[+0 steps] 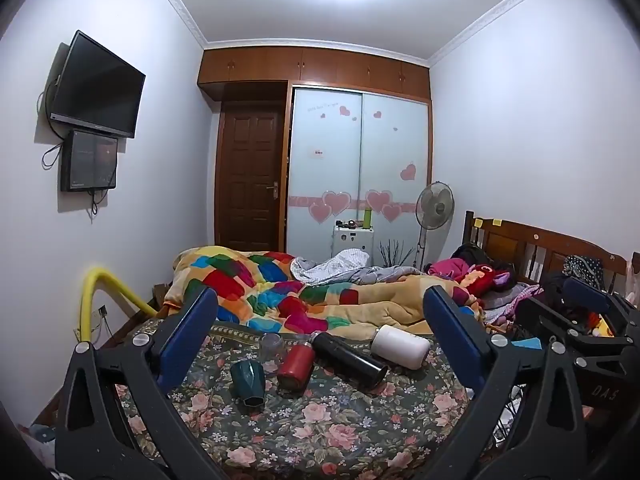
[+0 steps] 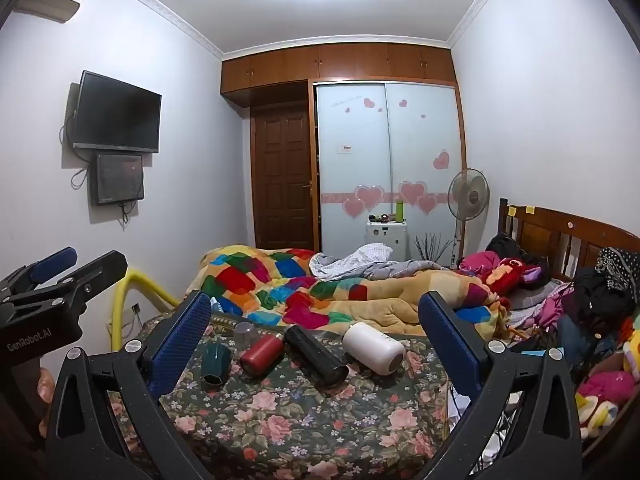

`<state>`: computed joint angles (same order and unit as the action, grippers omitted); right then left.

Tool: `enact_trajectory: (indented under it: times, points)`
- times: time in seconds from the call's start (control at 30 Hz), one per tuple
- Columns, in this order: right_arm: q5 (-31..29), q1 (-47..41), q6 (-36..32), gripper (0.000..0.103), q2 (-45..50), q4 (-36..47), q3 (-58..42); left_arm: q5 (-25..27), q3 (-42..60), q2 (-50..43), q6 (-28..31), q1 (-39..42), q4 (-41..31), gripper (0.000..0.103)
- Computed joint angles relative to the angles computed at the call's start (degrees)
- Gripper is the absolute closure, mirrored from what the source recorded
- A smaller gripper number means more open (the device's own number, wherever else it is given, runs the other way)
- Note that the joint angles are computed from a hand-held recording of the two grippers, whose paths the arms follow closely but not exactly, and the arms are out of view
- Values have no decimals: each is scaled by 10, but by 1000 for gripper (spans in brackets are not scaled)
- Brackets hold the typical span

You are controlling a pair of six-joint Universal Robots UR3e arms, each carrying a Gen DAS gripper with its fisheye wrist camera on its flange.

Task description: Flip cup upright

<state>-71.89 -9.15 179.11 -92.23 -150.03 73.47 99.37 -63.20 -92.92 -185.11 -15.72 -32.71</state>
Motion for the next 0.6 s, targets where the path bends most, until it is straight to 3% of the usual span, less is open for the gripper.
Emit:
enact_trajectory:
  times: [0.2, 0.6]
  points:
    - [-5, 3, -1, 0, 1, 9, -5, -32, -3, 7, -4, 16, -5, 0]
    - [0, 0, 1, 0, -1, 10, -4, -24, -22, 6, -9, 10, 14, 0]
